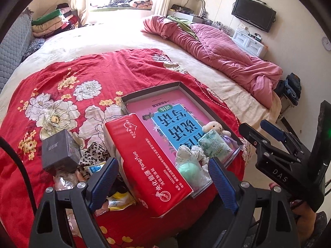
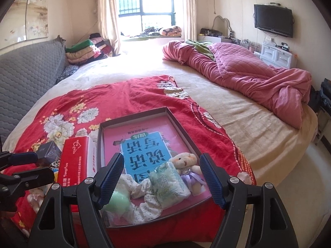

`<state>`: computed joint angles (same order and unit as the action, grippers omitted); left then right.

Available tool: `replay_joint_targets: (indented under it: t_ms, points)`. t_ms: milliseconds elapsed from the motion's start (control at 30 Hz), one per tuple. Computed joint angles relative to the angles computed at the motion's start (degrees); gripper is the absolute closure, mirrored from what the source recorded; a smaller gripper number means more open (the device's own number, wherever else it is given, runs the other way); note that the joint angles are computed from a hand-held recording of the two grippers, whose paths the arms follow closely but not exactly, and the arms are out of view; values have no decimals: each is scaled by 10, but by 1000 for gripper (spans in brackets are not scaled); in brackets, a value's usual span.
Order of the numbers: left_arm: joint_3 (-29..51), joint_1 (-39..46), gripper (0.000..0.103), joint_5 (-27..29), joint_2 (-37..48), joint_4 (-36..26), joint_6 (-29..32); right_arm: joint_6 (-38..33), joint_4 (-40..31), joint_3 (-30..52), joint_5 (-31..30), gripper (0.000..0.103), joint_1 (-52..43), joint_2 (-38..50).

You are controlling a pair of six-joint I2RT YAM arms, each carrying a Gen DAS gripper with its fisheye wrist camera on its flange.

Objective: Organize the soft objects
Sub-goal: 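Withdraw both open tools from the tray back toward the pile, then lower the left tool onto the pink crowned teddy bear while the right tool moves to the bagged pink item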

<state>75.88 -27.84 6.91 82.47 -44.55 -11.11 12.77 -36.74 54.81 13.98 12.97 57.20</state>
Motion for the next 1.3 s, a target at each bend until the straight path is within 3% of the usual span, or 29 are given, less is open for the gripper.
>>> replay_joint_targets:
  t_ms: [367,967,1300]
  points:
    - [-28,71,15,2,-65,-27,23,27,-30,58,68,26,130,18]
    - [-28,379,15,110,-111,-94,129,42,-45,129,147,26,299,87]
    - [-89,439,15,118,-110,-85,175,37,-42,159,157,26,362,139]
